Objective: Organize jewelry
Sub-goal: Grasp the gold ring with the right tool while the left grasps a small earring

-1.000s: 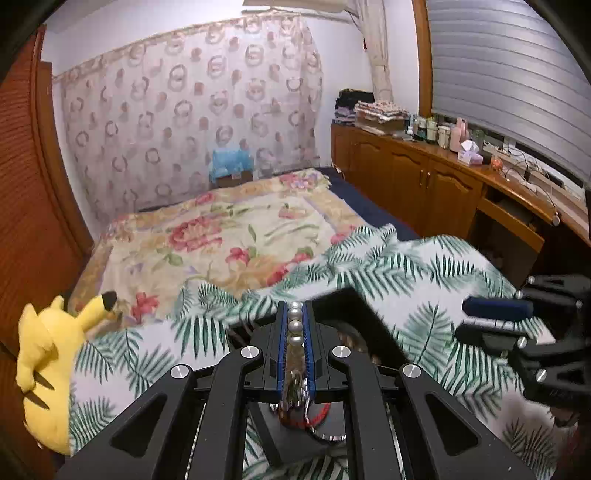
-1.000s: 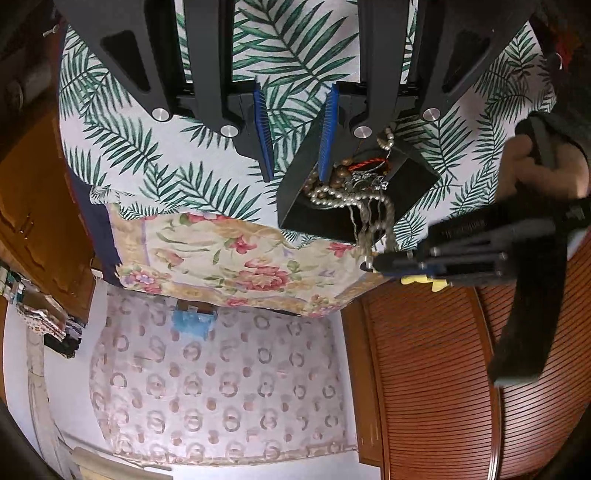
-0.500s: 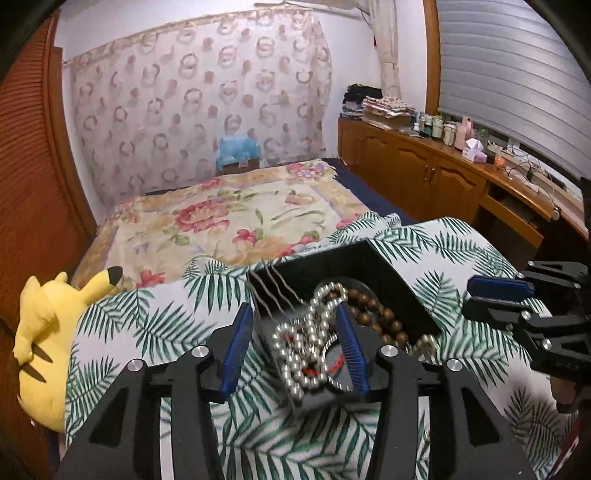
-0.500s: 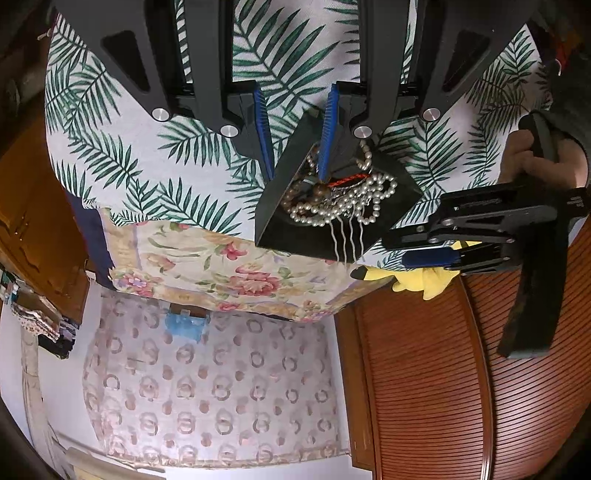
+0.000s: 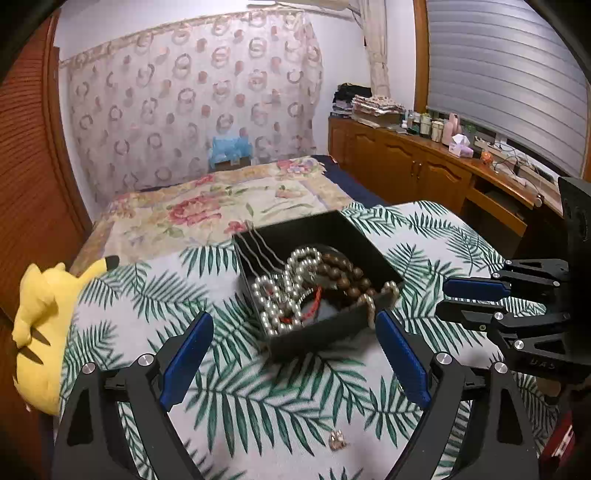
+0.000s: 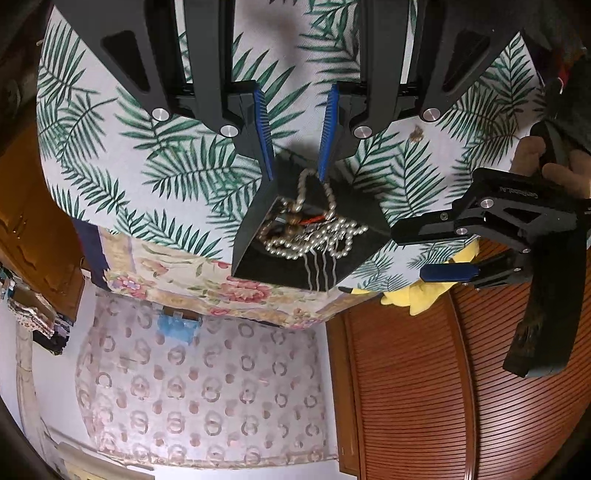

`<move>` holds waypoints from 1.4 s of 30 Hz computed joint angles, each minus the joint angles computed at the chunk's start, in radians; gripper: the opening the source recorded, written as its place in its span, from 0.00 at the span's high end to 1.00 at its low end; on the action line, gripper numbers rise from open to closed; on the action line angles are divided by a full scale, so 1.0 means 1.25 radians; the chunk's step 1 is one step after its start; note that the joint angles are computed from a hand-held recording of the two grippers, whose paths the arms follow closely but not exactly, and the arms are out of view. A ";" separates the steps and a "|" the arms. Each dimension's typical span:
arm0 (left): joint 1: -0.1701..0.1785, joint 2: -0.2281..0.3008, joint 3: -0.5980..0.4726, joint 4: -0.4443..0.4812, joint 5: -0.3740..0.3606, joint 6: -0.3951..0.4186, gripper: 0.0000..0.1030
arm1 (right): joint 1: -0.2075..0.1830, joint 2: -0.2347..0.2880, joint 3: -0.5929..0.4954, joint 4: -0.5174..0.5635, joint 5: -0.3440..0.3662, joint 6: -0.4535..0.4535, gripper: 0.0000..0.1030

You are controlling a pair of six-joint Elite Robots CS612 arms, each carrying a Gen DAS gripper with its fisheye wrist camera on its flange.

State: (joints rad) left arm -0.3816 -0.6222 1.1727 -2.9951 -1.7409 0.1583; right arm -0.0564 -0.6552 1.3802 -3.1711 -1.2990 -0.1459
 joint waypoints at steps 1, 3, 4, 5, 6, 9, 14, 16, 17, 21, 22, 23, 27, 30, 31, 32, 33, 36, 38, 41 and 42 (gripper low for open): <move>0.000 -0.001 0.005 -0.001 -0.001 -0.001 0.17 | 0.000 -0.001 0.002 0.002 0.002 -0.001 0.74; 0.001 -0.005 0.017 -0.001 0.000 -0.003 0.17 | 0.001 -0.002 0.006 0.007 0.005 -0.005 0.74; 0.001 -0.007 0.024 0.000 0.000 -0.004 0.17 | 0.002 -0.002 0.008 0.011 0.004 -0.008 0.74; 0.003 -0.009 0.034 0.000 -0.001 -0.006 0.17 | 0.004 -0.002 0.011 0.014 0.002 -0.011 0.74; 0.004 -0.010 0.040 0.000 -0.006 -0.008 0.17 | 0.005 -0.002 0.012 0.017 0.001 -0.015 0.73; 0.007 -0.015 0.057 0.007 -0.012 -0.009 0.17 | 0.008 -0.001 0.017 0.030 0.001 -0.027 0.66; 0.014 -0.024 0.086 0.014 -0.030 -0.009 0.17 | 0.012 0.001 0.016 0.059 0.005 -0.044 0.66; 0.016 -0.026 0.093 0.016 -0.036 -0.007 0.17 | 0.014 0.003 0.010 0.080 0.005 -0.055 0.66; 0.016 -0.028 0.097 0.016 -0.038 -0.007 0.17 | 0.016 0.004 0.007 0.089 0.004 -0.062 0.66; 0.019 -0.034 0.112 0.012 -0.048 -0.003 0.17 | 0.023 0.008 -0.006 0.134 -0.007 -0.087 0.66; 0.019 -0.036 0.115 0.011 -0.049 -0.001 0.17 | 0.025 0.009 -0.009 0.143 -0.012 -0.094 0.66; 0.018 -0.037 0.117 0.011 -0.049 0.000 0.17 | 0.027 0.010 -0.011 0.150 -0.017 -0.100 0.66; 0.016 -0.040 0.124 0.015 -0.057 0.012 0.19 | 0.032 0.014 -0.019 0.170 -0.036 -0.111 0.66; 0.013 -0.038 0.124 0.024 -0.063 0.020 0.25 | 0.033 0.016 -0.020 0.165 -0.039 -0.102 0.66; 0.013 -0.038 0.123 0.027 -0.064 0.023 0.31 | 0.033 0.017 -0.020 0.165 -0.040 -0.104 0.66; 0.011 -0.037 0.122 0.033 -0.063 0.027 0.33 | 0.033 0.016 -0.020 0.166 -0.042 -0.106 0.66; 0.010 -0.036 0.122 0.037 -0.060 0.029 0.36 | 0.034 0.016 -0.020 0.166 -0.043 -0.108 0.66; 0.009 -0.033 0.119 0.046 -0.063 0.033 0.44 | 0.037 0.016 -0.022 0.166 -0.058 -0.115 0.79; 0.009 -0.031 0.115 0.049 -0.067 0.029 0.45 | 0.035 0.016 -0.021 0.167 -0.049 -0.110 0.79; 0.008 -0.029 0.111 0.055 -0.066 0.030 0.54 | 0.035 0.014 -0.017 0.158 -0.051 -0.110 0.79; 0.008 -0.028 0.109 0.059 -0.067 0.030 0.58 | 0.034 0.013 -0.014 0.154 -0.048 -0.108 0.79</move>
State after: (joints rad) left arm -0.3717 -0.6574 1.3089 -2.9217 -1.8248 0.1962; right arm -0.0141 -0.6384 1.3622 -2.9789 -1.3584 -0.2813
